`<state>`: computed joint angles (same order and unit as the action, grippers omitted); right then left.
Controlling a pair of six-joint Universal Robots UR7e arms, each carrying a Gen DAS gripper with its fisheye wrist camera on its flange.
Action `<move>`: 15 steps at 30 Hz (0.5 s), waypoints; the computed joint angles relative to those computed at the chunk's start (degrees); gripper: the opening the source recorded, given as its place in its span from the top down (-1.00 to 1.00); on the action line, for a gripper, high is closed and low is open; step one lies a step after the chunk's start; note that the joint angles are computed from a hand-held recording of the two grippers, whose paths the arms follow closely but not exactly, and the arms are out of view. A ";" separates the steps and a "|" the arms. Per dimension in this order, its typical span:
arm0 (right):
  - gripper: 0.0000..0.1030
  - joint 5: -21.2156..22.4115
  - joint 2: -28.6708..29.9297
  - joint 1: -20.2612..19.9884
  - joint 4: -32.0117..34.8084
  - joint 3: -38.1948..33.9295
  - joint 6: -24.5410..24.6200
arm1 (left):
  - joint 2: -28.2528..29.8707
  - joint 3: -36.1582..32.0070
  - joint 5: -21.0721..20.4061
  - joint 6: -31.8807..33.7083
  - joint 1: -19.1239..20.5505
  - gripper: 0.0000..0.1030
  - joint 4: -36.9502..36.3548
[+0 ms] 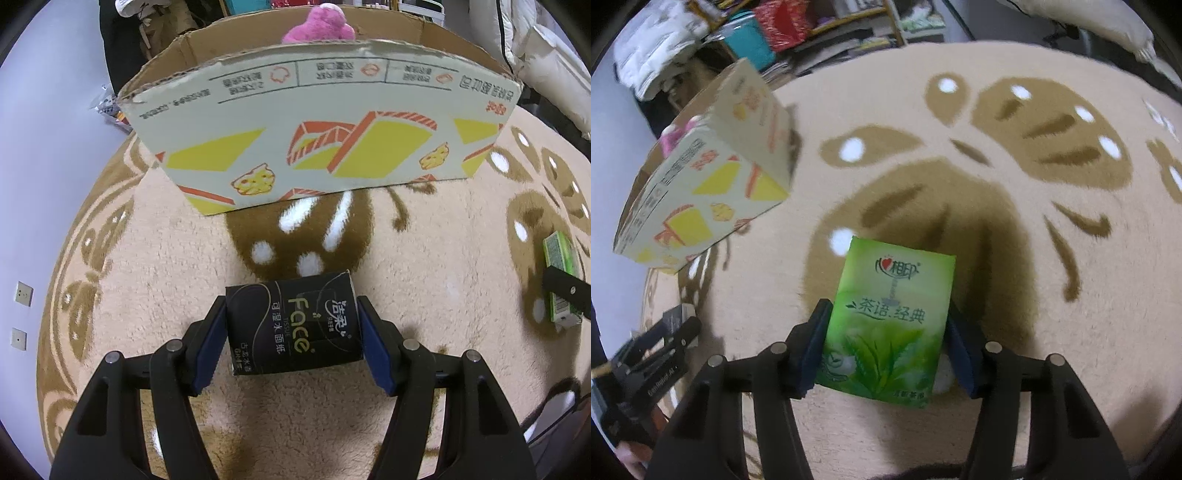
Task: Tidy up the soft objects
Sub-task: 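Lift the Face pack and green tea box and carry both over the cardboard box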
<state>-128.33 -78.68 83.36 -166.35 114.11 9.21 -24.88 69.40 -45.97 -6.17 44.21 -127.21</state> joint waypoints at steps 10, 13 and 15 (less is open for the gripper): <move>-0.18 -2.99 2.59 4.39 -4.72 -0.74 -7.41 | -1.28 0.87 0.64 -0.28 -0.42 -0.28 -2.47; -0.17 -3.92 3.19 5.62 -6.12 -1.16 -9.74 | -1.77 0.65 0.60 -0.87 -0.65 -0.28 -1.91; -0.17 -4.54 3.56 6.59 -8.35 -1.21 -11.94 | -2.35 1.30 1.27 0.24 -1.33 -0.28 -3.44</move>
